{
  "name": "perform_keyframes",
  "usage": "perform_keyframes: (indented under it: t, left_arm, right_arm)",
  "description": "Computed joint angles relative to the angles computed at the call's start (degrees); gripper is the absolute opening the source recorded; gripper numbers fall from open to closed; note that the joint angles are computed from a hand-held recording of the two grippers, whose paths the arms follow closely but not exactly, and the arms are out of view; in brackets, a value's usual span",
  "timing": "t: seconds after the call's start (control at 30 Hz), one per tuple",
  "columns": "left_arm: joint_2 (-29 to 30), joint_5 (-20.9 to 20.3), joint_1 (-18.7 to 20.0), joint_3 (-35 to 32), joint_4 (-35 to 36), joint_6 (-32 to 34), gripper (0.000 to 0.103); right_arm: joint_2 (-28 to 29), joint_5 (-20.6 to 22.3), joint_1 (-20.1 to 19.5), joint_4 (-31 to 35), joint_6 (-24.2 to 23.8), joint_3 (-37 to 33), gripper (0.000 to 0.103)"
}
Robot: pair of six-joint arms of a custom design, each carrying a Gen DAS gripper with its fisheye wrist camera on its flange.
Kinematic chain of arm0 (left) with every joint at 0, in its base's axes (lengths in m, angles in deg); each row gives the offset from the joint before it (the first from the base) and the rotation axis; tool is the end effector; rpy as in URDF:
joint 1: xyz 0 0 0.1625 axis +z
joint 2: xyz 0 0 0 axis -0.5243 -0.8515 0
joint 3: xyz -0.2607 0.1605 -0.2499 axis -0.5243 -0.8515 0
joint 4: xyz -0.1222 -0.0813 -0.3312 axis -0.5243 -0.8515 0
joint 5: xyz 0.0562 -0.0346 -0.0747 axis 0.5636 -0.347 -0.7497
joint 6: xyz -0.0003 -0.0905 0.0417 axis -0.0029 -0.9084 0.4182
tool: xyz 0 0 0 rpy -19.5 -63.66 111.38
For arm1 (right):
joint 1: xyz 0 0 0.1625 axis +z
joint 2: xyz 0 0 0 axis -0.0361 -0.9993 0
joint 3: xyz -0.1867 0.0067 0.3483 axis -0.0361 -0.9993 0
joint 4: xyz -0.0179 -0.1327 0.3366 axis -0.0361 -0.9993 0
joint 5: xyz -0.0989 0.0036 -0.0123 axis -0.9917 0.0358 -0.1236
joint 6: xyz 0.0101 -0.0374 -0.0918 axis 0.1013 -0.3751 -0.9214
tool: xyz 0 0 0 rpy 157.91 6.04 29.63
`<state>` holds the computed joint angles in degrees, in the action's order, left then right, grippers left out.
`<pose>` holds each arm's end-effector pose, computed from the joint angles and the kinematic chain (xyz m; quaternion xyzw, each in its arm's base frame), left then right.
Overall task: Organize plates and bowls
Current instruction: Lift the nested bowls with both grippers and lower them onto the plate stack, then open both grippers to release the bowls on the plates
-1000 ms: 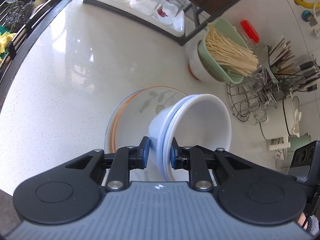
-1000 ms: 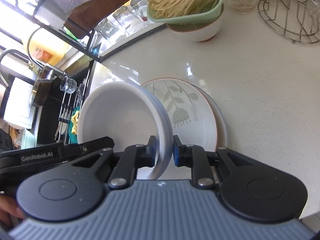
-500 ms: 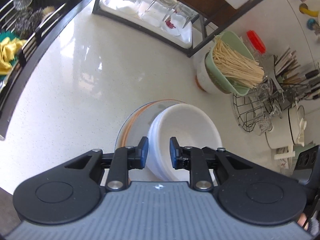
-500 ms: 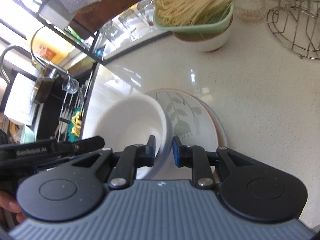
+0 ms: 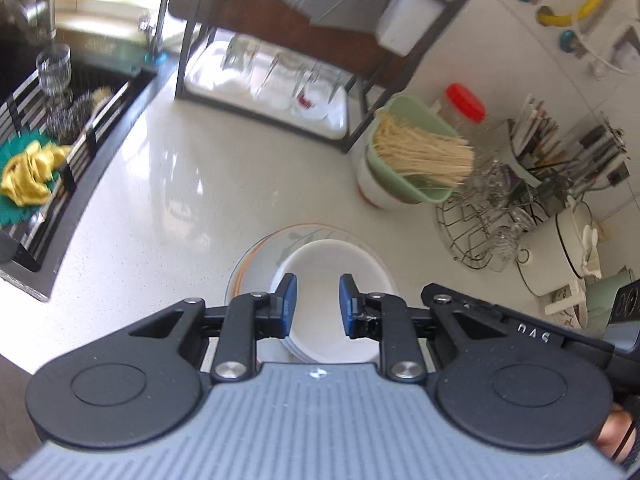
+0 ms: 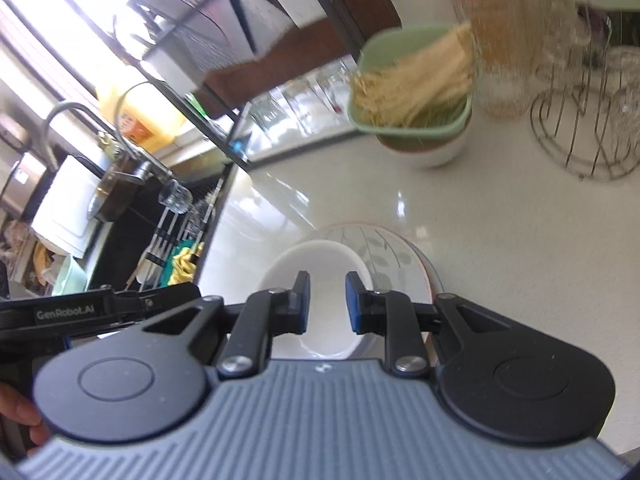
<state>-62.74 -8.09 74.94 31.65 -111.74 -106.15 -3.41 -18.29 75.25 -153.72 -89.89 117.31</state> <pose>-0.3701 -0.6251 0.0161 0.0087 0.9274 -0.3180 0.1969 -0.0419 -0.6203 0.3432 0.1529 -0.9468 0.2668 0.0946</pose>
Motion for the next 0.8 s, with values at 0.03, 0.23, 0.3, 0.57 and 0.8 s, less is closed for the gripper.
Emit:
perform_keyframes:
  t: [0.03,0.23,0.3,0.57,0.8]
  left_arm:
    - [-0.1,1.4,-0.8,-0.3,1.9,0.1,0.025]
    - [-2.0,6.8,-5.5,3.5,0.6,-3.1,0.025]
    - [-2.5,8.3,-7.3,5.0,0.6,-4.1,0.025]
    - [-5.4,11.4,-15.9,13.8,3.8,-16.5,0.025]
    - [-8.5,16.2,-23.4,19.4,14.7,-30.8,0.026]
  right_arm:
    - [-0.9,0.6,-0.1,0.0,-0.5,0.6,0.023]
    - [-7.4,6.1,-1.7,-1.1,-5.2,5.1,0.023]
    - [-10.2,8.2,-2.9,-1.6,-6.0,7.5,0.023]
    - [-20.9,14.5,-7.9,-0.1,-11.7,16.2,0.023]
    - [-29.7,20.3,-12.7,-0.2,-18.1,23.1,0.023]
